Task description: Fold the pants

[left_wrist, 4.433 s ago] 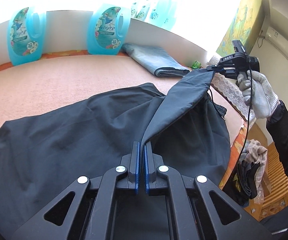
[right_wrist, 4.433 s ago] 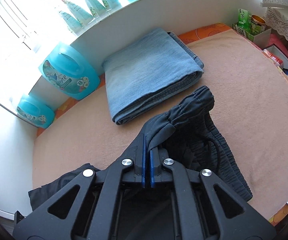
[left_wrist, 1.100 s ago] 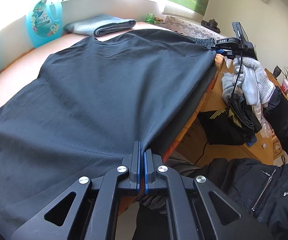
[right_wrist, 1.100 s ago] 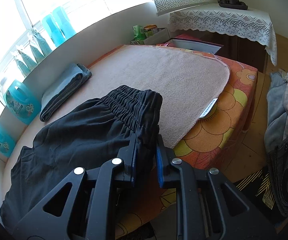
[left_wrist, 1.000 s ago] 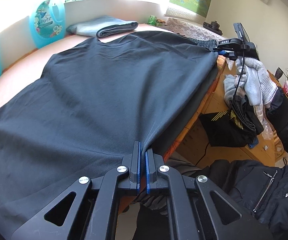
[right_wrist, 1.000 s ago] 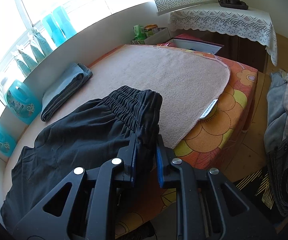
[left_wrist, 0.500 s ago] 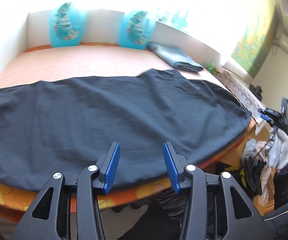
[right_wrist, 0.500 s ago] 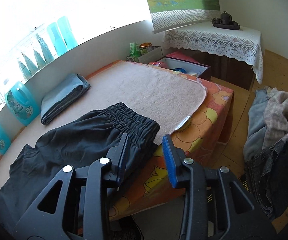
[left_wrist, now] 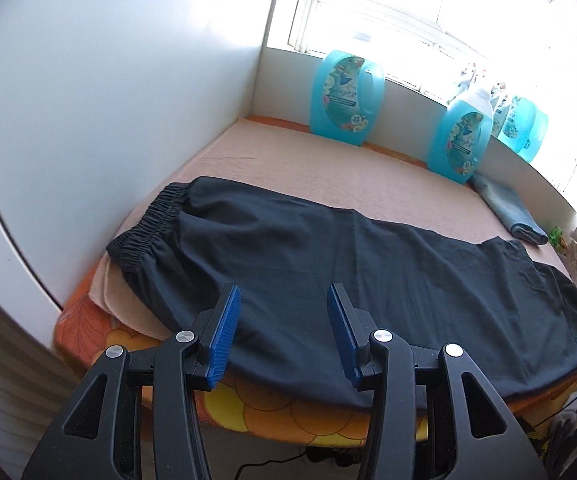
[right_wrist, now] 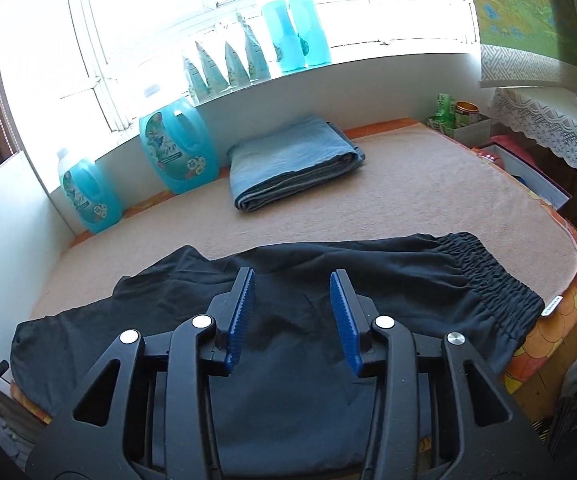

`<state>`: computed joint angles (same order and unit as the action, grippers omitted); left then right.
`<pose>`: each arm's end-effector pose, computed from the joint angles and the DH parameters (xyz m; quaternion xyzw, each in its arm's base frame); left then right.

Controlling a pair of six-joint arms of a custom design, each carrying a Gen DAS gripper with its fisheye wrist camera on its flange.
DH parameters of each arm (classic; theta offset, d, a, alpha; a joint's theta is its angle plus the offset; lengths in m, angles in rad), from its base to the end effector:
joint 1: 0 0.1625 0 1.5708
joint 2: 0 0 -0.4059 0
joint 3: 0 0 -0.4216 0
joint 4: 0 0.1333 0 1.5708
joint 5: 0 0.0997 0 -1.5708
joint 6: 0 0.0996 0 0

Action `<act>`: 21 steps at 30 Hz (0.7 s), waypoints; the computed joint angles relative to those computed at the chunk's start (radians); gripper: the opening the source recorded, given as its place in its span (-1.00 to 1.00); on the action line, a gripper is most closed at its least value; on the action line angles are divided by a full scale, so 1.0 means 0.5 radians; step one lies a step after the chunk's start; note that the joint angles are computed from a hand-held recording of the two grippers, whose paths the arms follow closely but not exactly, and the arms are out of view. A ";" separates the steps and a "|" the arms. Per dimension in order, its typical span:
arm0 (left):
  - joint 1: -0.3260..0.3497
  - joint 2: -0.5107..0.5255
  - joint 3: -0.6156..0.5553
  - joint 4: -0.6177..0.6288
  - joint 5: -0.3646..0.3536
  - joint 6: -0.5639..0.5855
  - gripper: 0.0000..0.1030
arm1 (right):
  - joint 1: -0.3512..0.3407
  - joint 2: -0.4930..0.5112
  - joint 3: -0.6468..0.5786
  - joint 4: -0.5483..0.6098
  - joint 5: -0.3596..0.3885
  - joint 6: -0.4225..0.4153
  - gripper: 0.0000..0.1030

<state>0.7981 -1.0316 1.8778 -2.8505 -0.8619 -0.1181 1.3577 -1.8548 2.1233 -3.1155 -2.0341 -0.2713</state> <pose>-0.2840 -0.5752 0.1684 0.2238 0.8913 -0.3280 0.2190 0.0007 -0.4165 0.5098 -0.1140 -0.7854 0.5186 0.3181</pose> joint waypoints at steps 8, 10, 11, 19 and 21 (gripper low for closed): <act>0.067 0.027 0.025 -0.280 0.300 0.017 -0.15 | 0.230 0.381 -0.369 0.337 0.137 -0.174 -0.07; 0.091 0.029 0.028 -0.341 0.328 0.030 -0.15 | 0.277 0.485 -0.428 0.350 0.149 -0.196 -0.06; 0.102 0.034 0.022 -0.342 0.330 0.019 -0.15 | 0.291 0.529 -0.450 0.364 0.161 -0.199 -0.06; 0.177 0.103 -0.078 -0.202 0.302 -0.032 -0.19 | 0.304 0.688 -0.465 0.561 0.228 -0.201 -0.05; 0.205 0.116 -0.106 -0.151 0.277 -0.099 -0.19 | 0.301 0.700 -0.446 0.568 0.228 -0.206 -0.05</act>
<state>0.9005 -0.9737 1.8249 -2.9260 -0.7235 -0.1674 1.5083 -1.5048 1.9003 -2.8314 -1.9202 -0.3744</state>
